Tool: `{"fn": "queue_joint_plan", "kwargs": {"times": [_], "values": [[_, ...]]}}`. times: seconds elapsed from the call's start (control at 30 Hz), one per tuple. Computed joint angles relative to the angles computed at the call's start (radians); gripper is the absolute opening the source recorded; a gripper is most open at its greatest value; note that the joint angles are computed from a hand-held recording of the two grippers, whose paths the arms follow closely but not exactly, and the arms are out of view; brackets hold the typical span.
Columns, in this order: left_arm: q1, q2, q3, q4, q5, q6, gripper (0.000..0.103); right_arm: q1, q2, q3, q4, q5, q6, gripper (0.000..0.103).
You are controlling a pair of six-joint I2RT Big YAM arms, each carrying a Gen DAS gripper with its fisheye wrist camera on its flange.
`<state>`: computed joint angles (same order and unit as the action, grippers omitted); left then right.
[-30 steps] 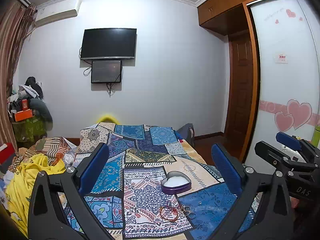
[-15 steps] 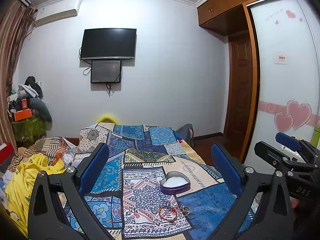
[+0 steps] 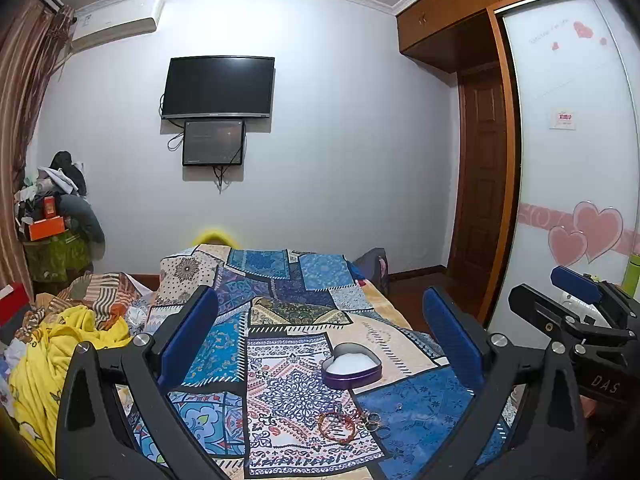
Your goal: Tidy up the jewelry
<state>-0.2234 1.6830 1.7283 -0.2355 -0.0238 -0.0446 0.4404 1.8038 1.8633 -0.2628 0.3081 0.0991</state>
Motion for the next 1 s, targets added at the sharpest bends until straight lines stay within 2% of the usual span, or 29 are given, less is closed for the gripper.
{"fn": "queue_joint_plan", "kwargs": {"times": [0.2, 0.33, 0.73, 0.93, 1.0], "values": [[0.004, 0.017, 0.019, -0.020, 0.003, -0.010, 0.103, -0.001, 0.015, 0.025, -0.030, -0.001, 0.006, 0.086], [0.009, 0.049, 0.057, -0.065, 0.004, -0.018, 0.103, -0.004, 0.043, 0.063, -0.072, -0.001, 0.014, 0.086], [0.034, 0.216, 0.256, -0.306, 0.001, -0.062, 0.103, -0.034, 0.153, 0.196, -0.278, 0.000, 0.074, 0.086], [0.047, 0.313, 0.372, -0.443, 0.028, -0.038, 0.087, -0.054, 0.191, 0.236, -0.355, -0.041, 0.085, 0.085], [0.049, 0.340, 0.400, -0.477, 0.043, -0.026, 0.080, -0.059, 0.202, 0.246, -0.374, -0.066, 0.086, 0.078]]}}
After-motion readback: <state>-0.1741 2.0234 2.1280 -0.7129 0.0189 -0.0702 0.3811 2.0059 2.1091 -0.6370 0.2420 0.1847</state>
